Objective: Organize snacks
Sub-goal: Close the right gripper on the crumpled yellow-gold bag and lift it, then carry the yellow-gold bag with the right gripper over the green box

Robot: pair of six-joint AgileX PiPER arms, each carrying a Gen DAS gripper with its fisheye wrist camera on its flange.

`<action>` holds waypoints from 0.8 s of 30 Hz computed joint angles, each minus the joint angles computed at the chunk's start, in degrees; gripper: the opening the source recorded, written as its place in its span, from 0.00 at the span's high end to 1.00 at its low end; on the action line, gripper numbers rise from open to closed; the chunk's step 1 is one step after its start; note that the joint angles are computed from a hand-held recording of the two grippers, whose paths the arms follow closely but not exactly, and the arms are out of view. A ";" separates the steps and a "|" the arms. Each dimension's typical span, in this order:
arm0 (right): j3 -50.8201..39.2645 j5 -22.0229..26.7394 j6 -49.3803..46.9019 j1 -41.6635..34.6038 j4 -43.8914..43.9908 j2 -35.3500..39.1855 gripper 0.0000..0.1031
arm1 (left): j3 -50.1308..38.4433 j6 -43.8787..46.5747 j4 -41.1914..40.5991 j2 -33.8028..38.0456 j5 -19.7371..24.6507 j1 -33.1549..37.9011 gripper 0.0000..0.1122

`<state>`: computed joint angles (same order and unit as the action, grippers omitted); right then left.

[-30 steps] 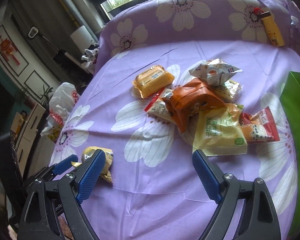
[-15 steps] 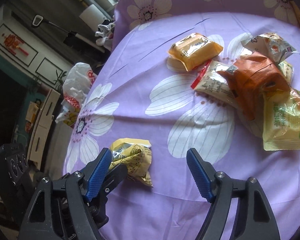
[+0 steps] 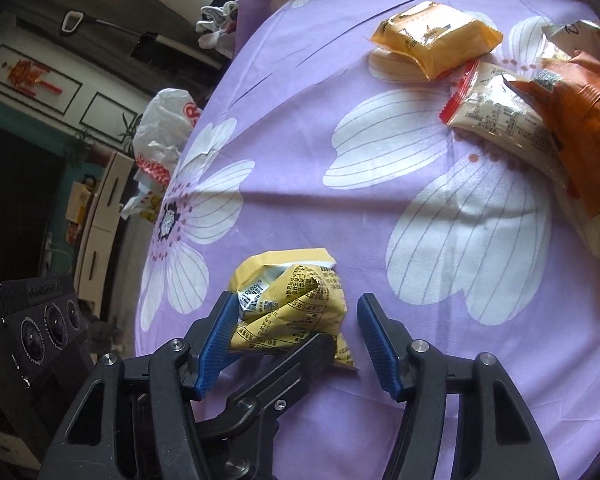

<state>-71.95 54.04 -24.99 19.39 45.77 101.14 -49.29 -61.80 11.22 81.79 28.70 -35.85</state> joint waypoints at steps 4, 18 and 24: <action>1.08 -0.57 -1.48 0.13 1.52 -0.25 0.46 | 0.04 -1.22 2.05 0.06 -0.03 -0.67 0.59; 9.05 -1.89 -6.46 -7.29 3.73 -16.32 0.47 | -10.72 -15.37 20.96 0.43 7.79 -14.22 0.63; 11.09 1.94 -9.38 -17.22 4.62 -23.36 0.47 | -21.07 -13.34 23.44 6.10 10.42 -19.42 0.63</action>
